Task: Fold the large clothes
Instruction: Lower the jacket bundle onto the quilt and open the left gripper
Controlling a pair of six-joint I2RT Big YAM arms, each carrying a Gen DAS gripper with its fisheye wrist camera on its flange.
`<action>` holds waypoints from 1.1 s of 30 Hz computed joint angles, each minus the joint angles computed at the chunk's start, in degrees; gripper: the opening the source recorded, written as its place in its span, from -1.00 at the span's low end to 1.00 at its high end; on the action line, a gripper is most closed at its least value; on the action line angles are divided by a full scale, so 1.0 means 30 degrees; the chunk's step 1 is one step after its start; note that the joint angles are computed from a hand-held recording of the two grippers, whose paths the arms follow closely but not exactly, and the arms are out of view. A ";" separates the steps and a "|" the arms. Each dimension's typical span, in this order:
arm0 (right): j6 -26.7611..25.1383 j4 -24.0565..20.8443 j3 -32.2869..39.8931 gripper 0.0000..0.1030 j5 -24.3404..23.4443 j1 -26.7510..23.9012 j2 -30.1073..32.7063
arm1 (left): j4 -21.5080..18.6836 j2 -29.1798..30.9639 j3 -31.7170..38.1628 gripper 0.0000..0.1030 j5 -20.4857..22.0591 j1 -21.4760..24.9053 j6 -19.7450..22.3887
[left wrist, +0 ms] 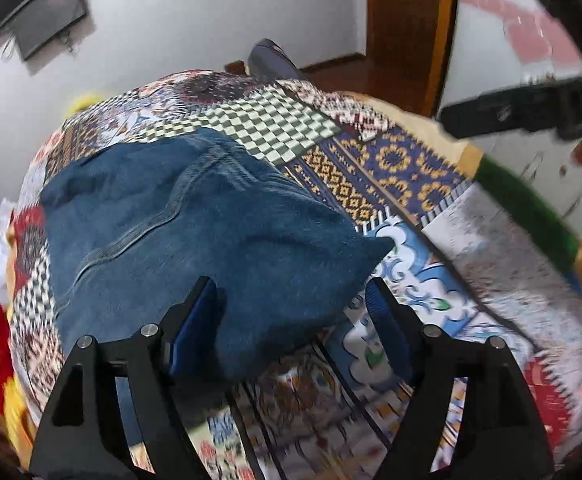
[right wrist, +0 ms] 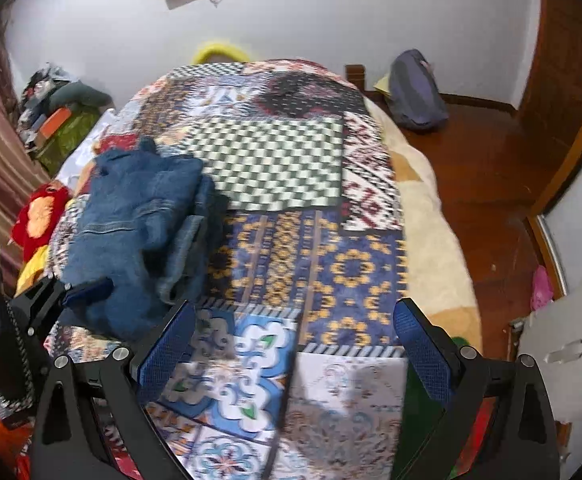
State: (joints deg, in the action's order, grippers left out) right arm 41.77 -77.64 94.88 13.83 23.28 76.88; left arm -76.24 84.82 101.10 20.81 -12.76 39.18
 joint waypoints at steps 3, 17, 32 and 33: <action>-0.0251 0.0526 0.0714 0.91 -0.0244 0.0490 0.0446 | -0.0794 -0.0065 0.0980 0.56 0.0939 0.1101 -0.0476; -0.1445 0.1385 0.5064 0.92 -0.4054 0.1441 0.5742 | -0.1753 0.3084 0.5024 0.94 0.0821 0.4878 -0.1562; -0.0851 0.0172 0.1475 0.92 -0.5602 -0.0168 0.3483 | -0.1081 0.3462 0.4294 0.95 -0.0970 0.6156 0.0535; -0.1023 -0.0147 0.1780 0.92 -0.5209 -0.0195 0.3499 | -0.1016 0.3610 0.4577 0.95 -0.1043 0.6192 0.0531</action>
State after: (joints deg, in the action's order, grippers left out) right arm 38.70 -78.08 100.21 -1.80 22.70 87.37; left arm -79.29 95.65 114.83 17.68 5.82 40.78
